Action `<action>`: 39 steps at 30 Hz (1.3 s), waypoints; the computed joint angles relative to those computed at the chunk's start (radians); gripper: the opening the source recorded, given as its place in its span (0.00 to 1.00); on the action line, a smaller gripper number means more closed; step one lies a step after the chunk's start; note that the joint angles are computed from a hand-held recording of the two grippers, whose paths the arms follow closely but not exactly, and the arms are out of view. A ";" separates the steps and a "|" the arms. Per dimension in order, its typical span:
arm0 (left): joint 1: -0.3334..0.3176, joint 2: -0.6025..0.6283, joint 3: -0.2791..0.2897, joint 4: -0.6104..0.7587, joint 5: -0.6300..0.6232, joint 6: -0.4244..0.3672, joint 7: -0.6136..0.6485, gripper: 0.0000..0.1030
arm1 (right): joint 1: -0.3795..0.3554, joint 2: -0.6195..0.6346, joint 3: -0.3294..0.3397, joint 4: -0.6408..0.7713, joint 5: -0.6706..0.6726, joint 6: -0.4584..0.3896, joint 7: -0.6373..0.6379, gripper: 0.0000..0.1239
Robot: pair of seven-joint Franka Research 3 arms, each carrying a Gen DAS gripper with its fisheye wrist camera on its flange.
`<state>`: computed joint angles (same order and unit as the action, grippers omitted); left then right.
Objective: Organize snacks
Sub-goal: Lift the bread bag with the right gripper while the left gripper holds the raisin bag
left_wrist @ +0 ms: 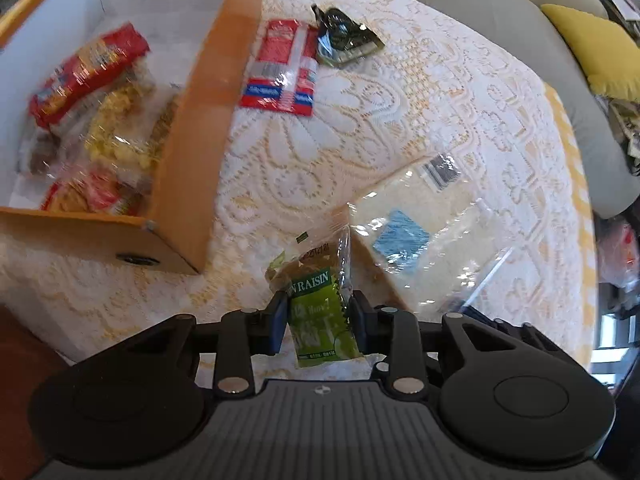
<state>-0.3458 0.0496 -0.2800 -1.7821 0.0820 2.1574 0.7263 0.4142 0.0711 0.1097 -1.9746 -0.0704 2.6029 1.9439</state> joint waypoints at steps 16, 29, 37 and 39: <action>0.012 -0.039 0.005 -0.082 -0.055 0.194 0.020 0.35 | -0.065 -0.053 -0.021 -0.144 0.277 0.267 0.198 0.51; -0.011 0.072 -0.002 0.022 0.032 0.131 -0.015 0.34 | -0.058 -0.007 -0.018 -0.119 0.238 0.299 0.205 0.37; -0.008 0.069 -0.004 0.030 0.003 0.110 0.004 0.34 | -0.047 -0.024 -0.034 -0.124 0.119 0.337 0.227 0.18; -0.009 0.060 -0.005 0.028 -0.002 0.100 0.012 0.34 | -0.047 -0.035 -0.037 -0.130 0.066 0.362 0.247 0.16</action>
